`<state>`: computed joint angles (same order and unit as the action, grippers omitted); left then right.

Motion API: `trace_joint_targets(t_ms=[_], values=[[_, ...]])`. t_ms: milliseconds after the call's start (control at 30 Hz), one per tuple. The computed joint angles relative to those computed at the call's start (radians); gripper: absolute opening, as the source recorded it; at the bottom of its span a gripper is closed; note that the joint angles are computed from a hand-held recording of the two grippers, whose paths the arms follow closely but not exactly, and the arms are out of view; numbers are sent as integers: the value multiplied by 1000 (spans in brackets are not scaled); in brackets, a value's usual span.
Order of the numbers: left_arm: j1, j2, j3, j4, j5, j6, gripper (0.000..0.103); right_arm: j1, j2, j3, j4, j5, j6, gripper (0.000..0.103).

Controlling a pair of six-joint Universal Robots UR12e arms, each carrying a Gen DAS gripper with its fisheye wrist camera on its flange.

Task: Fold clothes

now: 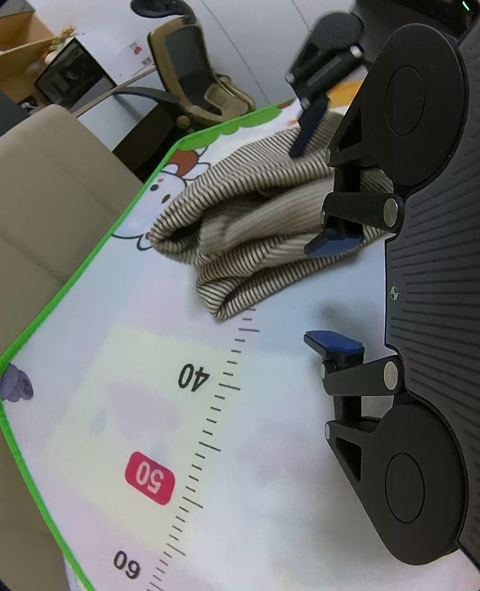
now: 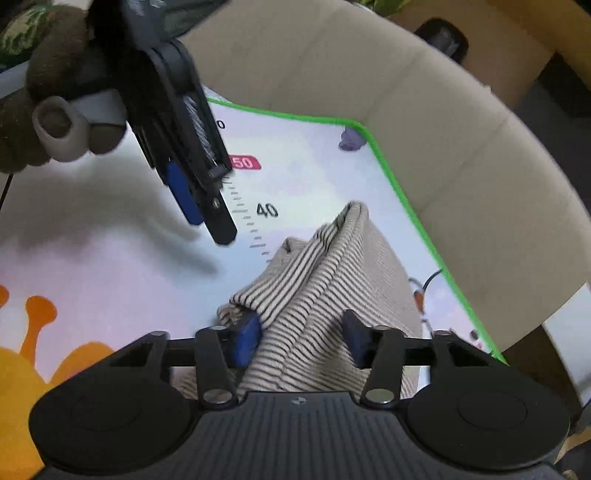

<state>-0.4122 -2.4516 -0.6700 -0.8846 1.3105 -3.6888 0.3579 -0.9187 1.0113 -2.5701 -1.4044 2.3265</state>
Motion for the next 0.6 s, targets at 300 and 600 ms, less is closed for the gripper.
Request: trace_joint_targets(t_ms=[300,600], values=[[-2,-21,30,-31,-35,-47,48,-18,42,-85,85,54,172,34],[5,-12,6,-26,-59,-64,50,-35,17,-61,59,93,182,24]])
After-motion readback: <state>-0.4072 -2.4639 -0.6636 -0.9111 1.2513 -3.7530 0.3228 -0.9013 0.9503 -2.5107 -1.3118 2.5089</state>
